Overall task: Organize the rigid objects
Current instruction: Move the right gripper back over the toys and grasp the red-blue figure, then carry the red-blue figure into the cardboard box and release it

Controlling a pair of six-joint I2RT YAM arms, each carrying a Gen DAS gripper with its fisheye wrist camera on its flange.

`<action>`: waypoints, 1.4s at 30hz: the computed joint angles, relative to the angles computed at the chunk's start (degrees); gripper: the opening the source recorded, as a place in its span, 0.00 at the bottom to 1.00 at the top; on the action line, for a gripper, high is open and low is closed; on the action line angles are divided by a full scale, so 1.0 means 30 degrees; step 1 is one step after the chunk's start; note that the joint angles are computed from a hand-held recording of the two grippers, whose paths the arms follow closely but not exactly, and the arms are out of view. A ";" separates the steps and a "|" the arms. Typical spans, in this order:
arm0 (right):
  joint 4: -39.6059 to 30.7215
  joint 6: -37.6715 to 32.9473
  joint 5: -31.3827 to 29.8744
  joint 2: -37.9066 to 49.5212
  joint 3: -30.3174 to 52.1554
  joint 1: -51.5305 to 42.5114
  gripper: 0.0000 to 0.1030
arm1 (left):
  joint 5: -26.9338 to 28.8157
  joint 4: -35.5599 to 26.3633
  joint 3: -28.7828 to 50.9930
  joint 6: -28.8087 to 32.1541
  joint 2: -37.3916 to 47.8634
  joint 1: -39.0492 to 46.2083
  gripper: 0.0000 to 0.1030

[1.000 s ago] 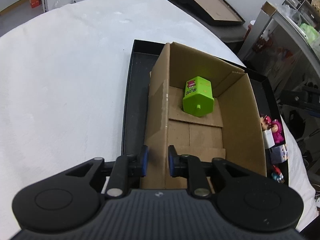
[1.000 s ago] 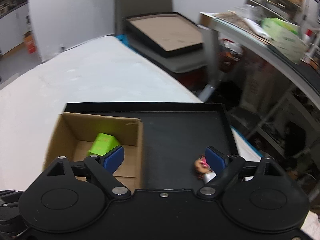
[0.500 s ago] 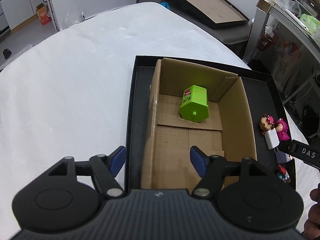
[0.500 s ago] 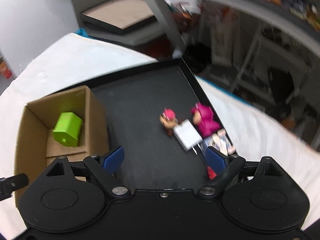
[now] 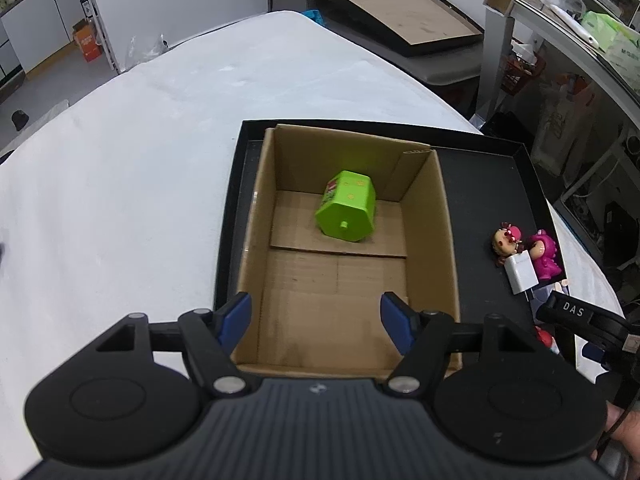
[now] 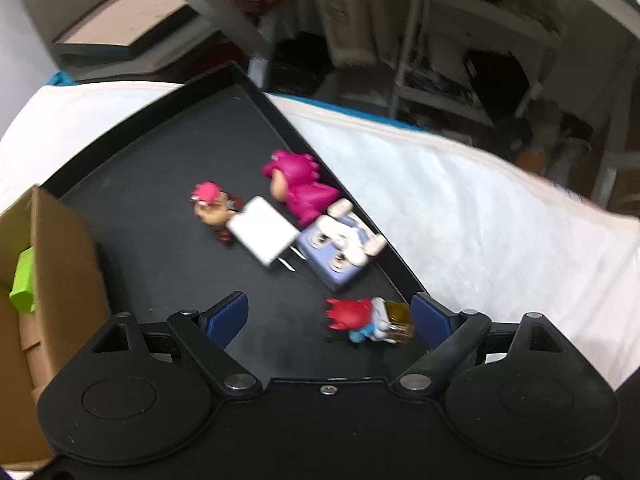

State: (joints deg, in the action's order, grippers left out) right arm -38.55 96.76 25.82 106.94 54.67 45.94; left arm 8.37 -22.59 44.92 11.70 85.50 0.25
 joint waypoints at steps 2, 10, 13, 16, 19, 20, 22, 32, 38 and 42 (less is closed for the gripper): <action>0.0085 -0.0019 0.0094 -0.0044 -0.0234 -0.0093 0.86 | -0.0371 0.0117 -0.0220 -0.0452 -0.0172 -0.0461 0.68; 0.2094 -0.0185 -0.1170 -0.0186 -0.2094 -0.1035 0.84 | -0.1413 0.0409 -0.0997 -0.1976 -0.0476 -0.1974 0.68; 0.2678 -0.0341 -0.1586 -0.0239 -0.2465 -0.1280 0.81 | -0.1881 0.0511 -0.1169 -0.2400 -0.0544 -0.2473 0.68; 0.3342 -0.0685 -0.1819 -0.0133 -0.2770 -0.1451 0.78 | -0.2098 0.0461 -0.1090 -0.2660 -0.0534 -0.2621 0.68; 0.4095 -0.0881 -0.2353 0.0104 -0.3161 -0.1844 0.69 | -0.2285 0.0447 -0.1018 -0.2790 -0.0622 -0.2700 0.68; 0.4414 -0.0917 -0.2446 0.0151 -0.3350 -0.1964 0.61 | -0.2324 0.0439 -0.1010 -0.2812 -0.0689 -0.2702 0.68; 0.4977 -0.1008 -0.2283 0.0102 -0.3653 -0.2054 0.58 | -0.2353 0.0427 -0.1014 -0.2795 -0.0776 -0.2648 0.68; 0.4421 -0.0819 -0.0669 -0.1150 -0.3637 -0.1043 0.57 | -0.2085 0.0640 -0.1228 -0.2346 -0.0716 -0.1850 0.68; 0.3450 -0.1426 0.0917 -0.1574 -0.2588 -0.0104 0.57 | -0.1865 0.0766 -0.1187 -0.1409 -0.0298 -0.0942 0.68; 0.3335 -0.1877 0.1426 -0.1938 -0.2290 0.0187 0.57 | -0.1630 0.0871 -0.0949 -0.0926 0.0150 -0.0168 0.68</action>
